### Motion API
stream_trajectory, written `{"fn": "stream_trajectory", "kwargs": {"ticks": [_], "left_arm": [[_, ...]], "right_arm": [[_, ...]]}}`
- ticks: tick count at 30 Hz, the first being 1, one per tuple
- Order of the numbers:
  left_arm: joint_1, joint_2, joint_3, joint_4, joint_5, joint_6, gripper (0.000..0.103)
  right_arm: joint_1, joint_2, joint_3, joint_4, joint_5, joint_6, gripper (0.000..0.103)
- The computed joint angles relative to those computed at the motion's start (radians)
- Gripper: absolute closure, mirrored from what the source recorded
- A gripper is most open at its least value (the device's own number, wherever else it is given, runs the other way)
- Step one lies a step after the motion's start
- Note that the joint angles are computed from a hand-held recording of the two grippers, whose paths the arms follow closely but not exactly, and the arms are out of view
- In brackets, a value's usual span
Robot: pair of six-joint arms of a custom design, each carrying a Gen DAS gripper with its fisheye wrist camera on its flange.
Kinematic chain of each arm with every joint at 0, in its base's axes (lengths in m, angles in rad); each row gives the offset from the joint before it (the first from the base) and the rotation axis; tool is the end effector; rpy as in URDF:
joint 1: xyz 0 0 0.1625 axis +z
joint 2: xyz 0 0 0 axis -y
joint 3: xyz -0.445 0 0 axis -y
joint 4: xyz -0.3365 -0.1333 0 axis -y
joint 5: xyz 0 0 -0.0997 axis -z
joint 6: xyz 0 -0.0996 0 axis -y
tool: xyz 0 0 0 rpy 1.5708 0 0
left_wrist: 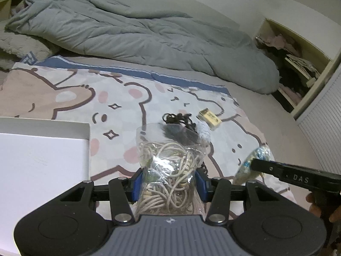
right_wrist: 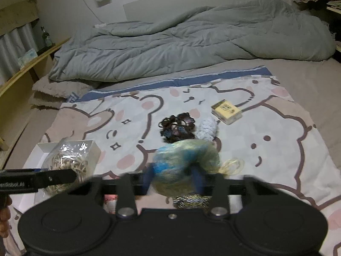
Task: Organize objects
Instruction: 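Close the left tool on the rubber band bag while the right tool grips the blue floral pouch, then carry the bag with the left tool into the white box while the right tool carries the pouch there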
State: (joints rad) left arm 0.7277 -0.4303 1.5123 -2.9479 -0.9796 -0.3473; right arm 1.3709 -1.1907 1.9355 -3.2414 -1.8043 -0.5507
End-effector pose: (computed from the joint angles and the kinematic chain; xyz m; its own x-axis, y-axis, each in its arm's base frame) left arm -0.3836 -0.5945 0.0009 -0.8763 0.2650 -0.4024 0.4426 0.7727 -0.4550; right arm -0.0011 -0.5608 0.3691 -0.8437 0.0107 0.5367 -0.3780 0.6980 -0.6082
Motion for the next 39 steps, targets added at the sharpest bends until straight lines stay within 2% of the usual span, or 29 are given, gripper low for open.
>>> {"fn": "stream_trajectory", "kwargs": {"ticks": [2, 18, 34, 39], "left_arm": [[0.004, -0.004, 0.001, -0.003, 0.006, -0.003, 0.053], [0.033, -0.038, 0.024, -0.031, 0.077, 0.0, 0.053], [0.076, -0.126, 0.098, -0.072, 0.183, 0.042, 0.053], [0.089, -0.168, 0.122, -0.077, 0.226, 0.111, 0.053]], "right_arm": [[0.001, 0.002, -0.003, 0.003, -0.002, 0.017, 0.077], [0.035, 0.025, 0.001, -0.045, 0.009, -0.003, 0.08], [0.148, 0.132, -0.07, 0.013, 0.056, 0.015, 0.08], [0.186, 0.183, -0.098, 0.037, 0.057, 0.034, 0.08]]}}
